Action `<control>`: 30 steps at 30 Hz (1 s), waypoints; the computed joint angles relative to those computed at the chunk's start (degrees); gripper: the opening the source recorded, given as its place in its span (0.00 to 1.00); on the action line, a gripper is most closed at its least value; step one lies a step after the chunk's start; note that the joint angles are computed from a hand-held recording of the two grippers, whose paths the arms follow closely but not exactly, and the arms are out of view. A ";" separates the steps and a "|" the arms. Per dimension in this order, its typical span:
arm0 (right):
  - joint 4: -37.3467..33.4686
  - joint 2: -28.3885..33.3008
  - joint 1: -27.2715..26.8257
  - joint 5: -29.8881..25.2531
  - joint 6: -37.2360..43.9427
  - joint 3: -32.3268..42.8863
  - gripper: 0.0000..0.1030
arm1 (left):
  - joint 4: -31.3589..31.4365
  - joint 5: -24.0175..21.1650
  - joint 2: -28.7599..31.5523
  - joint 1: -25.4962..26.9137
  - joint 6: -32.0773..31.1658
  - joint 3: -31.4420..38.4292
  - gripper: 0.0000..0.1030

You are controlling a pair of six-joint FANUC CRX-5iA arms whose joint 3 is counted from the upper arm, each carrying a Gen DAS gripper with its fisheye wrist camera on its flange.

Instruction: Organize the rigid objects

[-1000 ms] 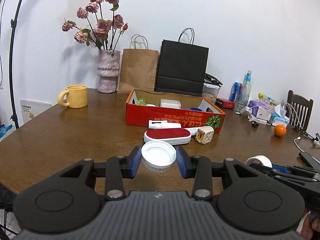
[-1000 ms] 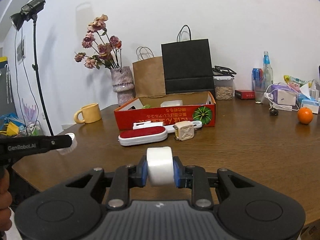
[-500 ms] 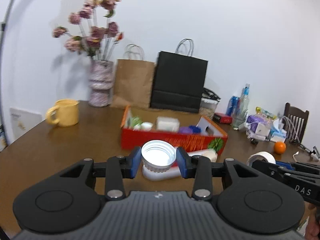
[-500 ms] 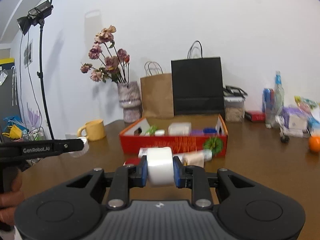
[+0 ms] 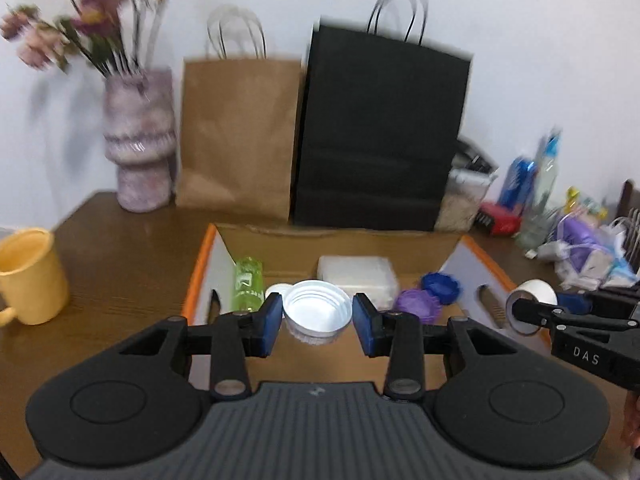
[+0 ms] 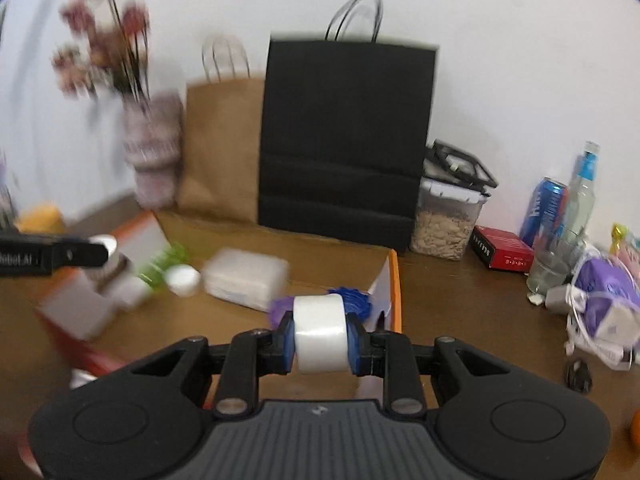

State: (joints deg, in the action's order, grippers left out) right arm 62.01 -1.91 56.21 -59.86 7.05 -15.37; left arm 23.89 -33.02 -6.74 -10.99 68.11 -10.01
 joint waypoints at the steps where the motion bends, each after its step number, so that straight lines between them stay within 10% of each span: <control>1: -0.87 1.88 -1.16 -0.37 2.94 1.60 0.24 | -2.02 -0.87 2.31 -0.32 2.19 2.33 0.38; 7: -2.56 10.33 -5.09 -1.54 14.39 7.40 0.31 | -13.93 -1.01 9.38 -2.14 10.46 9.58 0.42; 10: -3.73 10.18 -5.46 1.59 16.10 7.13 0.53 | -8.58 -1.07 9.49 -0.87 5.90 8.01 0.48; 26: 1.21 3.23 0.68 -3.47 10.09 7.17 0.56 | -6.91 -2.03 0.53 1.68 4.56 6.39 0.59; 30: 7.08 0.50 4.27 -4.02 3.94 4.02 0.68 | 1.25 5.36 -6.87 2.06 -3.83 -2.25 0.71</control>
State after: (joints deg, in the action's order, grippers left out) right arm 69.09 -1.41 60.48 -63.88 10.99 -11.35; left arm 25.14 -27.66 -13.61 -8.93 64.27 -12.26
